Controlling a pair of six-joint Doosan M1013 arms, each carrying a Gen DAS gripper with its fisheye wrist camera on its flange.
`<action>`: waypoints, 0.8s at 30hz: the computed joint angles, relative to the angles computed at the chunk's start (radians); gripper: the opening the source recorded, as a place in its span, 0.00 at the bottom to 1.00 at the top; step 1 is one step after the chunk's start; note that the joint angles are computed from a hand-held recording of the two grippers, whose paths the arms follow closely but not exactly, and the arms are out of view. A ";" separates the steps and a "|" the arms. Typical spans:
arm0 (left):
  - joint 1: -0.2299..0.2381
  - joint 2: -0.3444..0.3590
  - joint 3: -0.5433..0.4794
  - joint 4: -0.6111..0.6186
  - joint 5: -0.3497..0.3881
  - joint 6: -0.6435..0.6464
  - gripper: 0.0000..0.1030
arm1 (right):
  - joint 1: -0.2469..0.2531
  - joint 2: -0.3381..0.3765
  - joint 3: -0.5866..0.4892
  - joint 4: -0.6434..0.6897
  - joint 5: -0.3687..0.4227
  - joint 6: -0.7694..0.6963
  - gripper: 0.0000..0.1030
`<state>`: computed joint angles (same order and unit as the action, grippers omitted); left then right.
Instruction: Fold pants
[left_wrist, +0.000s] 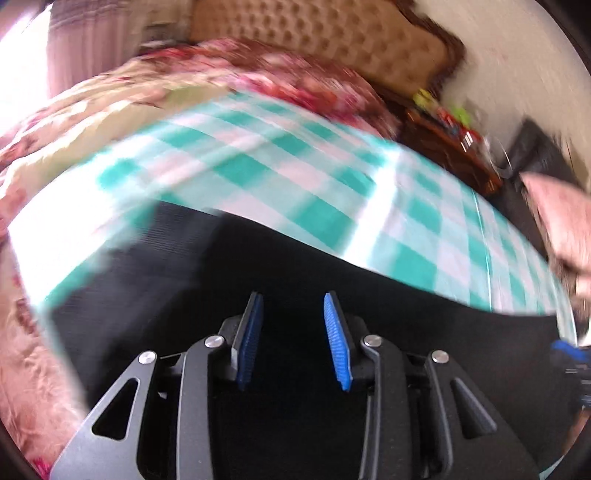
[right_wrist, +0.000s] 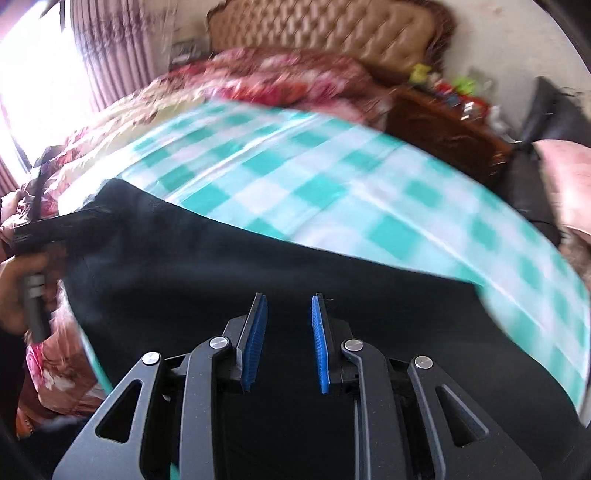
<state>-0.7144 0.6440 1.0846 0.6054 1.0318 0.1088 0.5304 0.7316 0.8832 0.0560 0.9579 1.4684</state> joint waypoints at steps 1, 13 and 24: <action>-0.003 -0.039 0.054 0.043 -0.015 -0.060 0.34 | 0.013 0.044 -0.061 -0.028 0.038 0.000 0.16; 0.034 -0.279 0.429 0.093 -0.245 -0.532 0.42 | 0.061 0.100 -0.115 -0.276 0.025 0.188 0.16; 0.028 -0.232 0.347 0.118 -0.160 -0.367 0.05 | 0.084 0.129 -0.191 0.031 0.017 -0.110 0.16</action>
<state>-0.6865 0.4117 1.4314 0.7238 0.8723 -0.2584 0.6149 0.8604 0.6927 0.0869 0.9751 1.3586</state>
